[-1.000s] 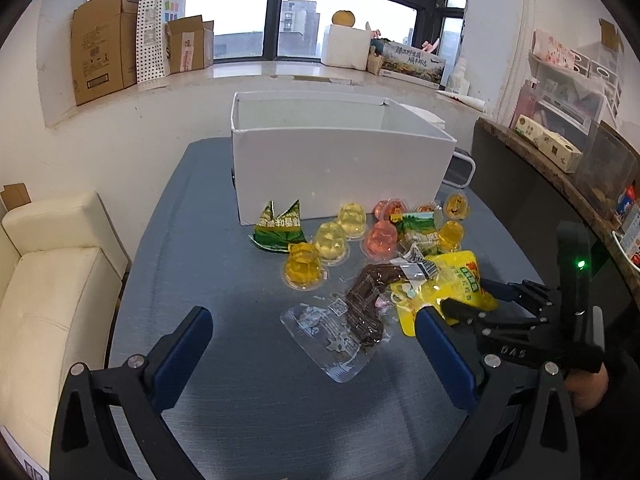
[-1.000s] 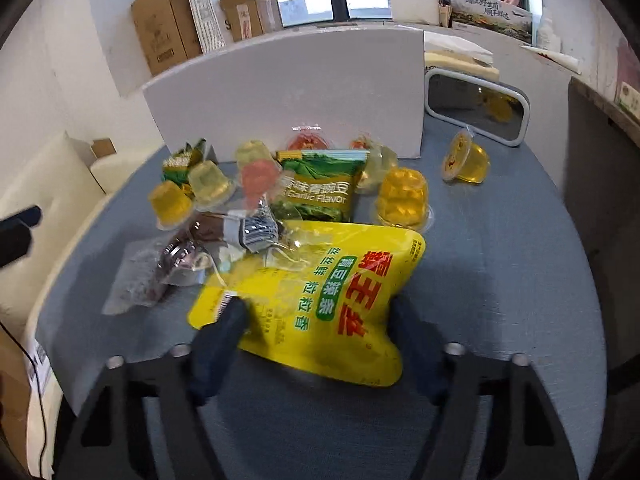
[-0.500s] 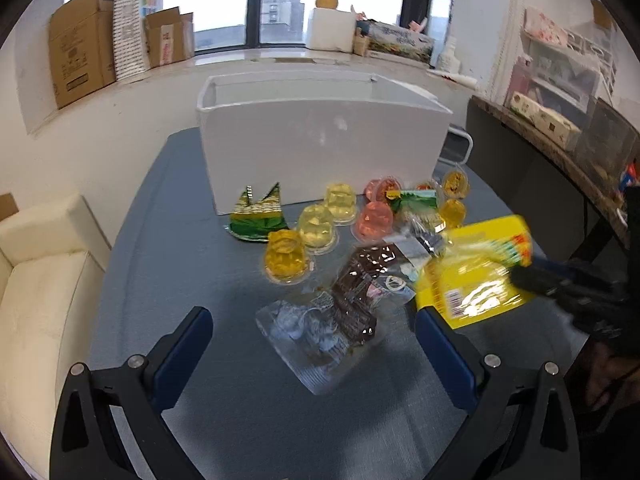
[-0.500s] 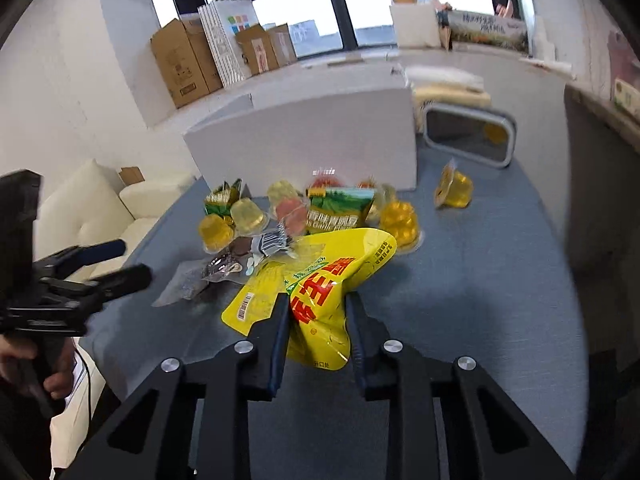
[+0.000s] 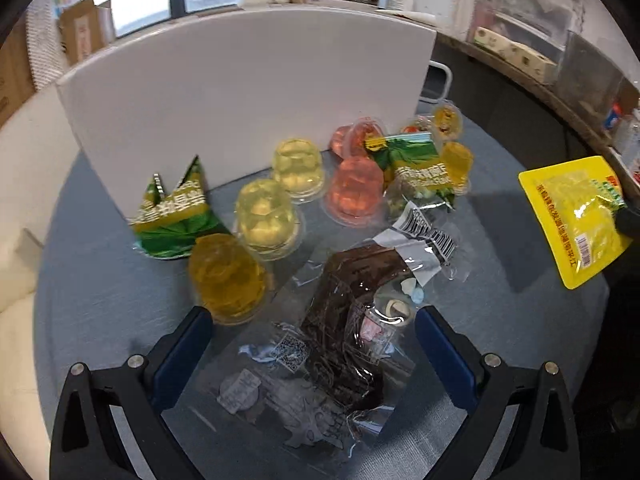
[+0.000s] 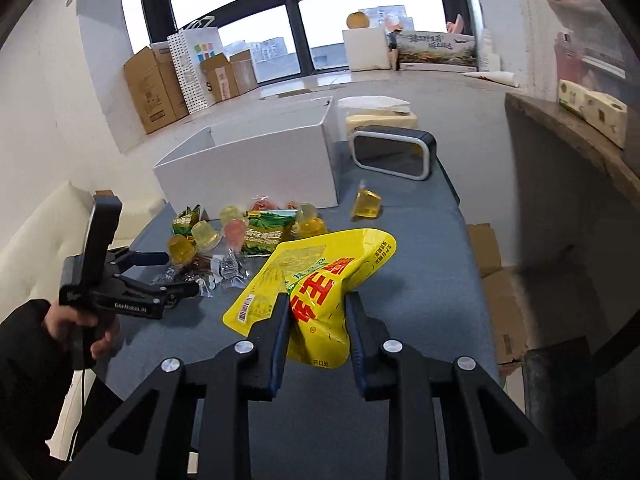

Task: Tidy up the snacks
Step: 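Grasp the dark jerky bag with the left tool while the right tool holds the yellow bag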

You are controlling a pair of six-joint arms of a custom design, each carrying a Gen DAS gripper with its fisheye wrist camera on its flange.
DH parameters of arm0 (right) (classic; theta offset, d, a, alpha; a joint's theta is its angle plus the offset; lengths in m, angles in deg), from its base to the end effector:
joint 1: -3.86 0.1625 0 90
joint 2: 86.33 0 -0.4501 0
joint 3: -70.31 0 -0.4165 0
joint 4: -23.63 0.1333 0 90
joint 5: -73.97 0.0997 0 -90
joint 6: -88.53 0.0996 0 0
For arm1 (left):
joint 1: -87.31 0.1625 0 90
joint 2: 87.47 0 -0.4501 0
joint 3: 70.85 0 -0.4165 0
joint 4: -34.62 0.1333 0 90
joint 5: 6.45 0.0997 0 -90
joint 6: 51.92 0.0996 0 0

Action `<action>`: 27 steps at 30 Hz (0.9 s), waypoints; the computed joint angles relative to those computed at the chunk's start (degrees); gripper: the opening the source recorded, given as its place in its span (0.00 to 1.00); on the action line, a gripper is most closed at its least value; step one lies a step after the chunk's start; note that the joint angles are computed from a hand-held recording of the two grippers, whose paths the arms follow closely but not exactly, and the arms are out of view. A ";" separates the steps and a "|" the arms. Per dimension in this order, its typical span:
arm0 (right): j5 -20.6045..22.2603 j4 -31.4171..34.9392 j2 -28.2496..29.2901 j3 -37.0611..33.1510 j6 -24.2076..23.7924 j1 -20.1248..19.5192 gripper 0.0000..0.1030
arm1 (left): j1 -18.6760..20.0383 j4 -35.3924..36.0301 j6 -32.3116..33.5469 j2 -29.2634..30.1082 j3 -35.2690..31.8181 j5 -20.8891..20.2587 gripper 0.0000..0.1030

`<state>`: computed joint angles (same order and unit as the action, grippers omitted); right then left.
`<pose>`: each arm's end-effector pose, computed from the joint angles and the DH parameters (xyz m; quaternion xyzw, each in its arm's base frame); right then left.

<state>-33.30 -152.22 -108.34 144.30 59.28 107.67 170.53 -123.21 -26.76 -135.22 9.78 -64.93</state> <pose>0.2940 -0.7615 -0.0203 0.3064 -0.8958 0.2661 0.1810 0.0917 -0.7992 0.2571 0.1742 0.9050 -0.2439 0.3019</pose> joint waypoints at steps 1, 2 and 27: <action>0.09 0.08 -0.10 0.03 0.26 -0.05 0.28 | 0.03 0.45 0.68 -0.27 0.18 -0.49 1.00; 0.21 0.01 -0.19 0.18 0.44 -0.09 0.28 | 0.04 1.28 1.07 -0.54 0.32 -0.90 1.00; 2.66 2.06 0.45 -0.19 0.35 0.57 0.28 | -2.55 -3.87 5.09 -4.26 6.89 -0.65 0.06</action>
<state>-30.64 -150.16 -107.89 144.10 59.63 108.24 167.98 -127.07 -21.67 -139.48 16.66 -65.58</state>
